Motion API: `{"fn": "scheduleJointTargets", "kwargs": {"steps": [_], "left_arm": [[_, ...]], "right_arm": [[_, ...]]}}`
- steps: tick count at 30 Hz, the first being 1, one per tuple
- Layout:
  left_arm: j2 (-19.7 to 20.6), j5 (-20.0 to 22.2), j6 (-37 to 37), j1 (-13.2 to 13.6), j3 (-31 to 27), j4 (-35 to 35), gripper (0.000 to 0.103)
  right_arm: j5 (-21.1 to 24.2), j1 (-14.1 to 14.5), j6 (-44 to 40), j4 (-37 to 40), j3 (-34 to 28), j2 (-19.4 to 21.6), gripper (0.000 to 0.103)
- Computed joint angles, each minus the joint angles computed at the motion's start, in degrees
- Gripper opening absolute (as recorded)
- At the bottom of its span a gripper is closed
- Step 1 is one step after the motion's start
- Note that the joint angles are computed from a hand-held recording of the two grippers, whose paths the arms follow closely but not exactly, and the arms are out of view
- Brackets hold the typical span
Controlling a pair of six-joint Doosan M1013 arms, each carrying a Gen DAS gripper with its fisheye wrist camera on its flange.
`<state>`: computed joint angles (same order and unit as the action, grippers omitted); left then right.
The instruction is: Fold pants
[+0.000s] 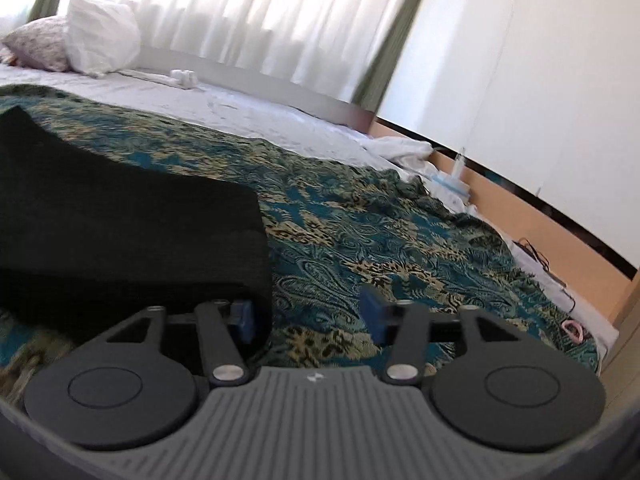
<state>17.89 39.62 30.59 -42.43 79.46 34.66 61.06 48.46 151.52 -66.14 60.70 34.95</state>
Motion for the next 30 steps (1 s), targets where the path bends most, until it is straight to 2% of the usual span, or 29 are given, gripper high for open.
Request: {"fn": "scheduleJointTargets", "kwargs": {"steps": [2,5,7,9,11,13,15,20,22,23,24,25,26,27,28,30], "left_arm": [[-1.0,-0.6,1.1,1.0,0.2,-1.7,0.035],[-1.2,-0.2,3.2,2.8,-1.2,-3.4,0.054],[-0.5,-0.6,6.5,4.3,-3.0,-5.7,0.071],[1.0,-0.3,11.5,5.7,-5.6,-9.1,0.077],[3.6,2.2,14.7,6.7,-9.3,-11.3,0.078],[5.9,4.6,16.9,7.6,-12.6,-14.2,0.079],[8.3,6.6,18.9,8.5,-15.9,-17.5,0.080],[13.0,11.0,18.1,9.4,-21.4,-20.1,0.081],[13.8,10.9,17.1,9.4,-21.7,-20.2,0.073],[14.1,10.5,16.2,9.0,-21.7,-17.7,0.068],[14.3,10.7,16.2,8.6,-21.9,-15.7,0.046],[14.6,11.2,17.2,8.3,-22.4,-14.8,0.024],[14.7,10.9,16.9,8.1,-22.4,-13.8,0.016],[14.5,10.2,16.3,8.1,-22.1,-13.4,0.006],[14.3,9.4,16.3,8.1,-21.8,-13.5,0.006],[13.4,7.8,14.9,7.9,-20.7,-10.9,0.006]], "right_arm": [[-1.3,0.8,1.8,-2.6,1.9,-1.3,0.074],[-4.8,1.9,4.4,-4.3,3.2,-2.5,0.079],[-9.2,2.4,6.7,-4.1,3.9,-3.2,0.081],[-13.5,3.0,6.7,-3.5,3.8,-3.3,0.084],[-16.8,3.8,8.2,-4.3,3.3,-2.7,0.084],[-21.9,3.9,7.2,-0.5,2.3,-2.1,0.084],[-25.1,4.0,5.2,3.7,0.8,-1.0,0.084],[-27.3,3.9,0.3,12.7,-4.3,2.7,0.084],[-26.0,3.7,-2.7,17.2,-6.3,4.0,0.082],[-24.5,3.7,-3.7,19.1,-7.5,4.7,0.079],[-23.4,3.6,-3.9,20.6,-8.3,5.2,0.071],[-24.0,3.5,-2.1,20.2,-7.9,5.3,0.061],[-25.3,3.4,0.1,18.8,-7.1,5.0,0.055],[-24.8,3.5,1.1,18.2,-7.3,5.1,0.028],[-23.4,3.6,1.9,17.6,-7.9,5.4,0.023],[-24.8,3.5,4.6,16.9,-7.3,5.0,0.022]]}}
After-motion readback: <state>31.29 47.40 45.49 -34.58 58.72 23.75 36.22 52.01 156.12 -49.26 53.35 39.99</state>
